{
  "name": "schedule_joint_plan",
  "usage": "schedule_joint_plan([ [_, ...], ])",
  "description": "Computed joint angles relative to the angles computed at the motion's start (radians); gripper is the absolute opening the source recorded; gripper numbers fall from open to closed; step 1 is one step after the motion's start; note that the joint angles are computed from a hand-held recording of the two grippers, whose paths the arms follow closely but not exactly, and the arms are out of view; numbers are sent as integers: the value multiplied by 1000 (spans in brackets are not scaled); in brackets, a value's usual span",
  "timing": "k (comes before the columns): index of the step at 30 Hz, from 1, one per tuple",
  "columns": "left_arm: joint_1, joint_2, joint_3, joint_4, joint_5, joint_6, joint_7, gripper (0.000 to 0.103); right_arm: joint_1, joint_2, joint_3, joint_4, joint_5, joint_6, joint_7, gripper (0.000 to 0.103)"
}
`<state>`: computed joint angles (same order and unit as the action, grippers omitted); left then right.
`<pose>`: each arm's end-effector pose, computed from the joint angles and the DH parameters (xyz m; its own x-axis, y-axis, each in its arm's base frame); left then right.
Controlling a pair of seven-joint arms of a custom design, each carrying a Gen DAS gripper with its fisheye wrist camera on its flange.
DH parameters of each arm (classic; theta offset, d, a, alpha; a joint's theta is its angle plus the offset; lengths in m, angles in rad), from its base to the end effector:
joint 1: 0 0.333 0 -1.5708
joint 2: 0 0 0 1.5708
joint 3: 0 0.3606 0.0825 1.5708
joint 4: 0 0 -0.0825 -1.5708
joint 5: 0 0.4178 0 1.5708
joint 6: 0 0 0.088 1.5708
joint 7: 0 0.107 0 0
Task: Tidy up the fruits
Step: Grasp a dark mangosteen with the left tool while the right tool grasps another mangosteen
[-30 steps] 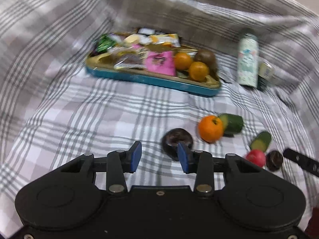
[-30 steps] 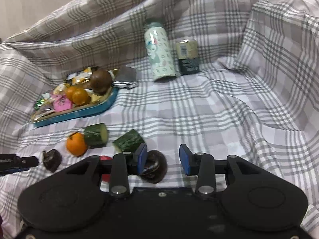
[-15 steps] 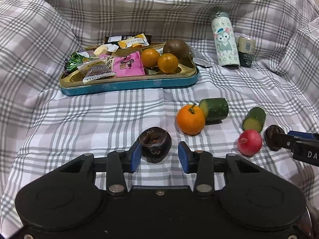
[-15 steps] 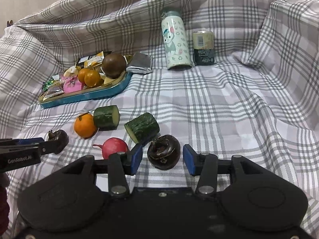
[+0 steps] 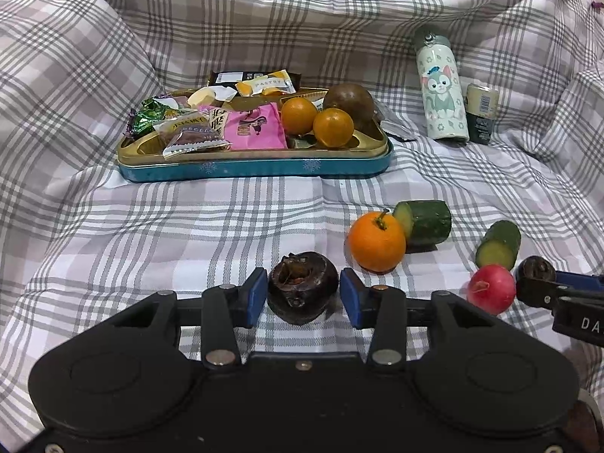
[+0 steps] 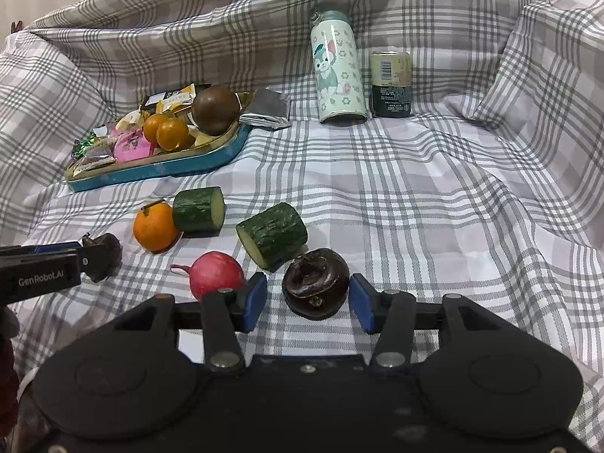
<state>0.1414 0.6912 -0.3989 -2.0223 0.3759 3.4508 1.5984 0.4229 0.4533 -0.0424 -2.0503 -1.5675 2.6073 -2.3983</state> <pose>0.6547 -0.1856 0.2300 -0.5014 -0.8638 0.0495 -0.6006 0.3063 -0.7386 0.5756 0.2539 0.2245 -0.4747 -0.8754 -0.0917 -0.5708 0.3854 -0.7250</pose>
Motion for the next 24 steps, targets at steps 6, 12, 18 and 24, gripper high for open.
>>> schedule_joint_plan([
  [6, -66, -8, 65, -10, -27, 45, 14, 52, 2, 18, -4, 17, 45, -2, -53, 53],
  [12, 24, 22, -32, 24, 1, -53, -16, 53, 25, 32, -15, 32, 66, -36, -102, 54],
  [18, 29, 32, -45, 30, -22, -50, -3, 53, 30, 35, -25, 35, 69, -33, -118, 56],
  [24, 46, 48, -70, 46, -37, -64, -5, 54, 30, 39, -28, 40, 72, -32, -118, 57],
])
